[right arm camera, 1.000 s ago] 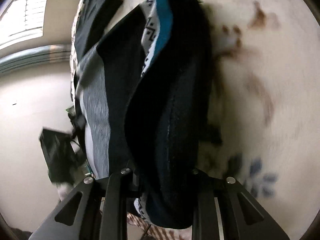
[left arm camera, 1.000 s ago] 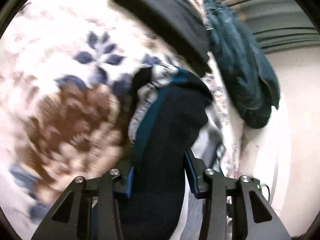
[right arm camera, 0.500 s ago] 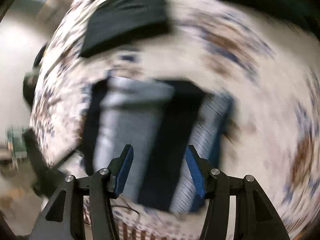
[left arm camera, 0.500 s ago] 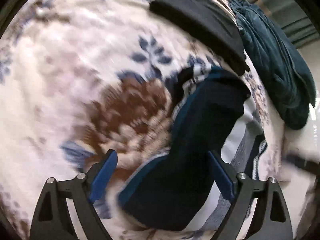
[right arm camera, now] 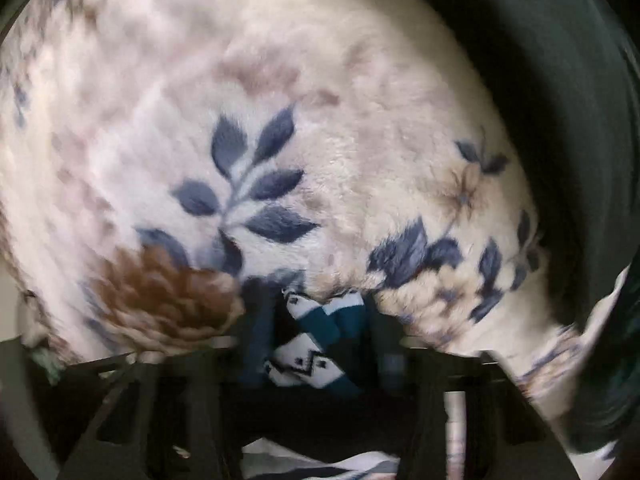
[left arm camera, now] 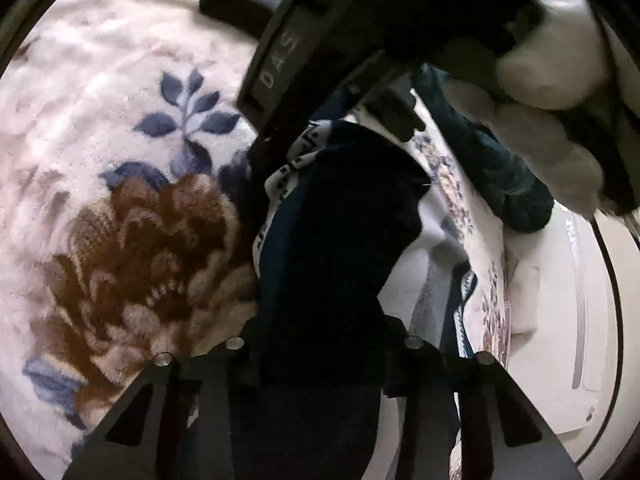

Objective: Fold small clothes
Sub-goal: 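Fold the sweater bundle over with the left gripper while the right gripper holds the hem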

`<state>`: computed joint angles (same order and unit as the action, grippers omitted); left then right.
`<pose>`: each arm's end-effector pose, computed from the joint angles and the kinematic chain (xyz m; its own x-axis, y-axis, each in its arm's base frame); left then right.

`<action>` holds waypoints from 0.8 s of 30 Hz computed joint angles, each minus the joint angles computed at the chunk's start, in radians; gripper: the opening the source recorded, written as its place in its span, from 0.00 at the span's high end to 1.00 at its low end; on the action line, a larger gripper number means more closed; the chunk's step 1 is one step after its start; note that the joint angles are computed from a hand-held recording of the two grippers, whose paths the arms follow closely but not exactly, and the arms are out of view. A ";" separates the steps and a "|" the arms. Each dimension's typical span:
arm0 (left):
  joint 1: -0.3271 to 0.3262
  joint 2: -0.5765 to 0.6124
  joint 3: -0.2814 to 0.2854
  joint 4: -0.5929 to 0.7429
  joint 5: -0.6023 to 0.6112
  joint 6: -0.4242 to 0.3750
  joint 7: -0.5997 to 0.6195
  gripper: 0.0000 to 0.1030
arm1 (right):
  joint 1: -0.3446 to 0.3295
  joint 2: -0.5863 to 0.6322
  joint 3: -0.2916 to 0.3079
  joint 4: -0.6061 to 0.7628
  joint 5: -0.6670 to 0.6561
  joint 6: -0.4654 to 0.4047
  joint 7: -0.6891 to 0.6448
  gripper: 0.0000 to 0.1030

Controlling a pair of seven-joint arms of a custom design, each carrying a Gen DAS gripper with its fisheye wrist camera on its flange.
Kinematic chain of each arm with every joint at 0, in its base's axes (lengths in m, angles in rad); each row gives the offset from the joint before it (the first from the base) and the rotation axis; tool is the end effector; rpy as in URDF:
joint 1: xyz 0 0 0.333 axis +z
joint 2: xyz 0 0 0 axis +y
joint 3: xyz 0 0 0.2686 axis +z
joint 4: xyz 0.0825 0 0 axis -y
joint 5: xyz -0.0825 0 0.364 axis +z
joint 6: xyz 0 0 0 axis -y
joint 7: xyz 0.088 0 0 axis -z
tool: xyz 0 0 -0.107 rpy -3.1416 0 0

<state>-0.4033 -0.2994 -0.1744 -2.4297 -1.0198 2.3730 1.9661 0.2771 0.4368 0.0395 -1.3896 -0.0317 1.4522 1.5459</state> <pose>0.3852 -0.2629 0.4099 -0.3084 -0.6969 0.6475 -0.9501 0.1915 -0.2464 0.5763 0.1814 0.3977 0.3373 -0.9414 0.0049 -0.8769 -0.3123 0.3654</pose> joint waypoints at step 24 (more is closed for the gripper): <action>0.089 -0.110 0.078 -0.043 0.022 -0.137 -0.195 0.31 | -0.271 -0.591 -0.105 -0.567 0.323 0.371 0.273 0.37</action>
<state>-0.3144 -0.4097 -0.0967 -2.4730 -0.9974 2.2364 1.7708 0.0059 -0.1542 -0.0652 -1.9561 0.2914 1.8230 1.8188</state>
